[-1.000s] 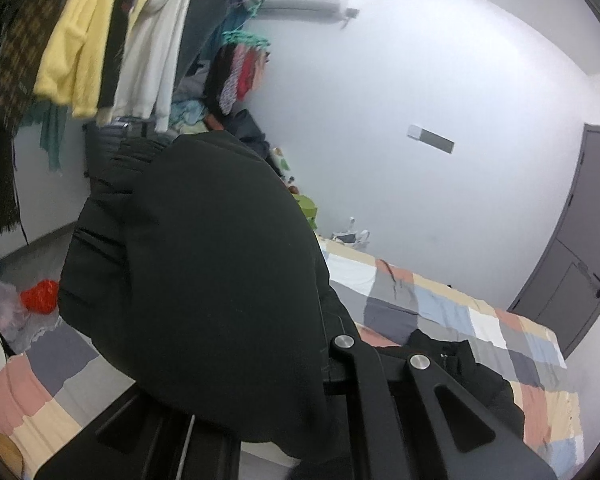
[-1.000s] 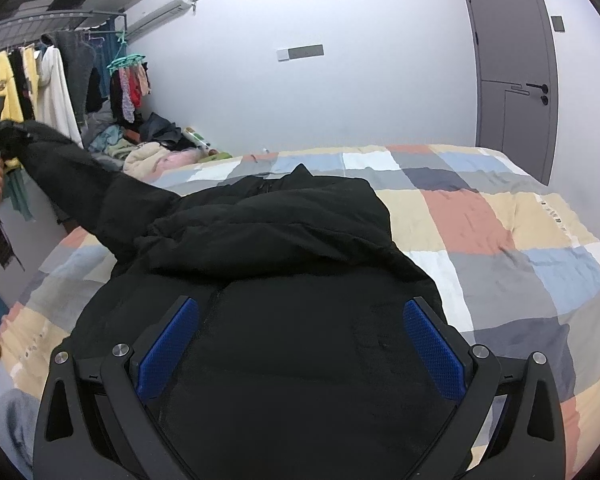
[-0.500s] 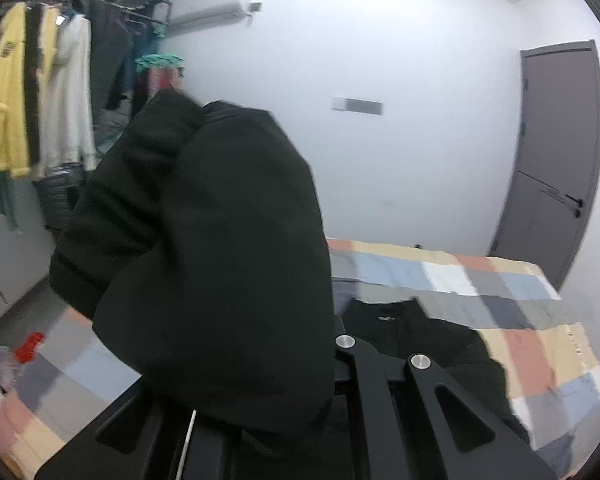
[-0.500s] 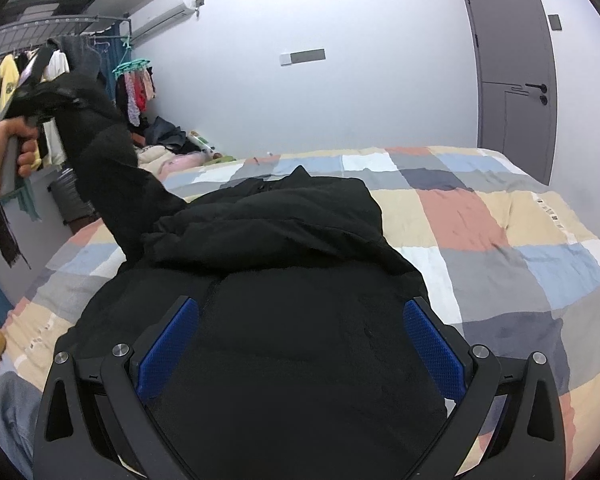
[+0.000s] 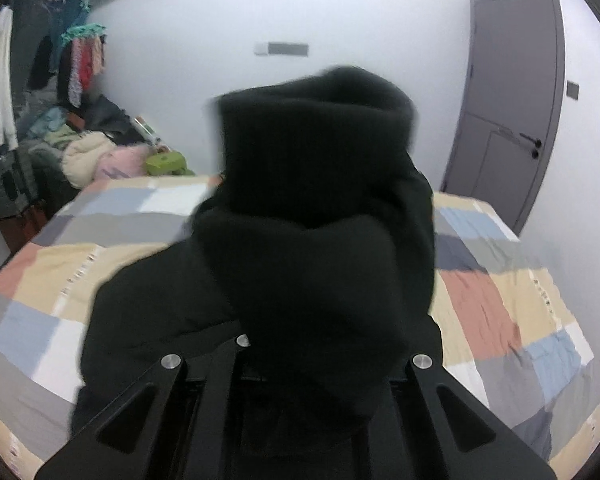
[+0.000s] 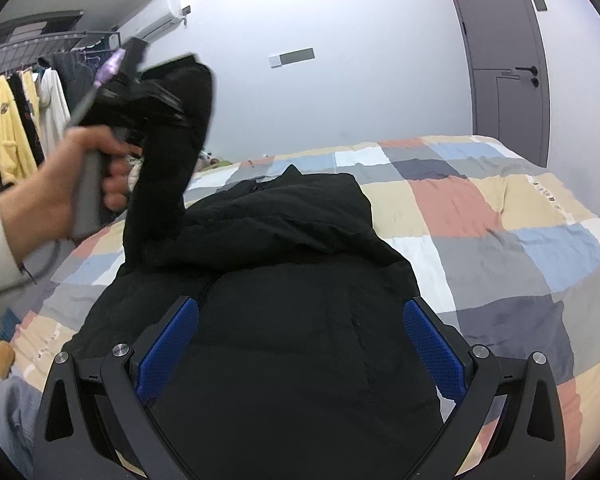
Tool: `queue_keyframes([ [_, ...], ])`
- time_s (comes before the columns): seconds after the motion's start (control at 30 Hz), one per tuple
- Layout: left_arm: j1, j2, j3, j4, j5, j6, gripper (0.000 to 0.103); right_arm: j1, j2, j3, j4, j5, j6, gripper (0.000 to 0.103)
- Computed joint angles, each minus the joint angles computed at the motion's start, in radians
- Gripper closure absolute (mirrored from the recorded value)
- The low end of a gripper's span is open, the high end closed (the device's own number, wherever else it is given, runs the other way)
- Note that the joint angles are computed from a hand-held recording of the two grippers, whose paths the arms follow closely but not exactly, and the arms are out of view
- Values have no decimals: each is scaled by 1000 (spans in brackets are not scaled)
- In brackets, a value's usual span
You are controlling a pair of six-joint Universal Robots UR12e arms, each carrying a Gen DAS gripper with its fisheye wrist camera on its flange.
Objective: Fold large clothes
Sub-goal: 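Lift the sleeve with the left tool and fold it over the jacket body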
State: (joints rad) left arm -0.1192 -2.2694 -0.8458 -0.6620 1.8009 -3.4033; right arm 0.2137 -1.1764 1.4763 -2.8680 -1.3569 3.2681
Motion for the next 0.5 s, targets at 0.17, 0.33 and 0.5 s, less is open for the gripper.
queue_keyframes([
  [0.17, -8, -49, 17, -29, -29, -52, 93, -11, 2, 10, -24, 26, 9, 0],
  [0.33, -16, -77, 28, -65, -36, -67, 92, -16, 20, -5, 12, 49, -12, 0],
  [0.5, -29, -101, 60, -137, -35, -30, 66, -19, 31, -16, 24, 81, 11, 0],
])
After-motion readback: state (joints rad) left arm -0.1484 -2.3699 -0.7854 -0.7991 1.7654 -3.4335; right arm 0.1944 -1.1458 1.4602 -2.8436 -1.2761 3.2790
